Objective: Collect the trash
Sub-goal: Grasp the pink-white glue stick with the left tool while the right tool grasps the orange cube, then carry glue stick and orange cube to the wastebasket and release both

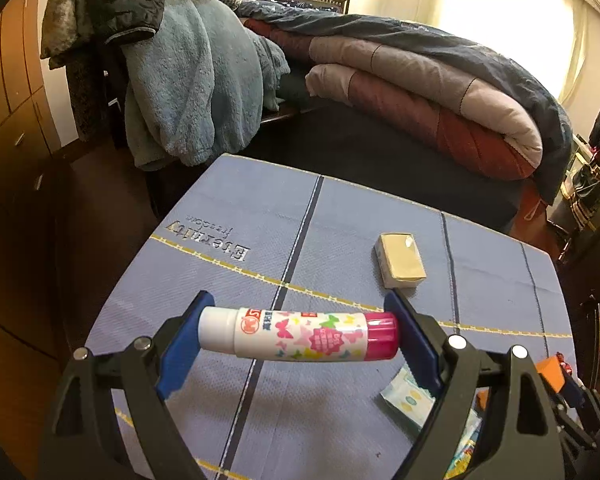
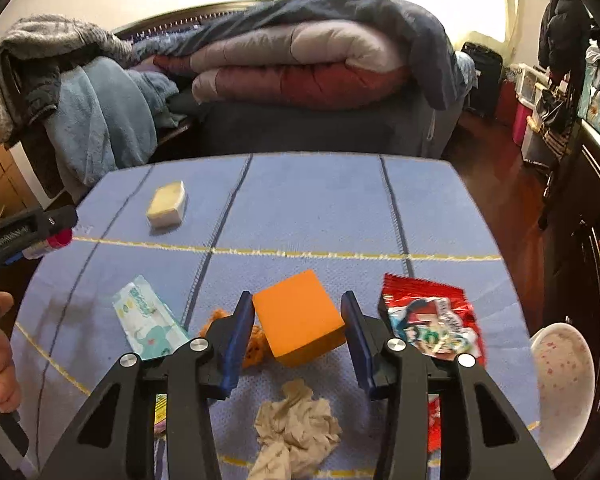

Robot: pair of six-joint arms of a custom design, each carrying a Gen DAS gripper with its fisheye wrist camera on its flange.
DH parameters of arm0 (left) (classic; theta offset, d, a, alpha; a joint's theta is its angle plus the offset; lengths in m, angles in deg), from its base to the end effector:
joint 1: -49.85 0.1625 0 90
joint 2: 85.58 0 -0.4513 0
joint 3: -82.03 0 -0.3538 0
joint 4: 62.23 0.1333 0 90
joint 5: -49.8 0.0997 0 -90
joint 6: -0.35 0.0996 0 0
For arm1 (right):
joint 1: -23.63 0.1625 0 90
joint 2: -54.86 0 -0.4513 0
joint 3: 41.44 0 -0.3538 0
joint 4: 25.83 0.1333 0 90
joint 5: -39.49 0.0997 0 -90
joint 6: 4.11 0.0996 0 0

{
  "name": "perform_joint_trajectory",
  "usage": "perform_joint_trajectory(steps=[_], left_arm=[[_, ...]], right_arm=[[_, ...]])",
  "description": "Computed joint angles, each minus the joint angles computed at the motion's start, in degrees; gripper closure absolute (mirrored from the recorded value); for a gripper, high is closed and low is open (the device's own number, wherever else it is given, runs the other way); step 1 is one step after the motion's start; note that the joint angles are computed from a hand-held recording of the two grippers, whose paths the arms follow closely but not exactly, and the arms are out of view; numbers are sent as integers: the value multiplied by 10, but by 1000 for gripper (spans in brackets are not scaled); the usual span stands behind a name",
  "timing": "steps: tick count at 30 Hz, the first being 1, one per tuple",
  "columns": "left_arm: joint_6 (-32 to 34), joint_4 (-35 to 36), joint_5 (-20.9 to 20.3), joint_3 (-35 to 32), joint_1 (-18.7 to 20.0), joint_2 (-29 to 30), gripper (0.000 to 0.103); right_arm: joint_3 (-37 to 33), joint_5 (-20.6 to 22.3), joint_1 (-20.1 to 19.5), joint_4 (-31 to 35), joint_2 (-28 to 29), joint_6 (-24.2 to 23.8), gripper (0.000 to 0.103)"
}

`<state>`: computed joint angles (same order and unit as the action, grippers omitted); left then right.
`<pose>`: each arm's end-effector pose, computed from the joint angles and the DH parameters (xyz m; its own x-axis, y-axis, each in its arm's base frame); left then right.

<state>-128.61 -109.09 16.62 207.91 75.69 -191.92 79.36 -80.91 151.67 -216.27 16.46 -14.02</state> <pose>-0.0890 -0.2838 0.3636 -0.5920 -0.6690 -0.4493 0.0752 0.5092 -0.8573 0.3869 -0.3599 0.0413 -0.6635 -0.5309 0.5273 -0.7107 0.6675 -0.2223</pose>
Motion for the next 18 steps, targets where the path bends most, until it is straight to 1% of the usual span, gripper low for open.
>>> perform_joint_trajectory(steps=[4,9,12,14,16,18], left_arm=[[-21,19,-16,-4,-36,1,17],[-20,7,-25,-1,-82,11,17],[-3,-27,-23,7,-109,22,17],[18,-61,-19,12,-123,36,17],[56,-112,-9,18,-129,50,17],[110,-183,4,26,-131,71,17]], right_arm=[[21,6,6,-12,-28,2,58],[55,15,4,-19,-69,13,58],[80,21,0,-26,-100,17,58],[98,15,-2,-37,-121,16,58],[116,5,-6,-51,-141,13,58],[133,-5,-11,-62,-161,11,58]])
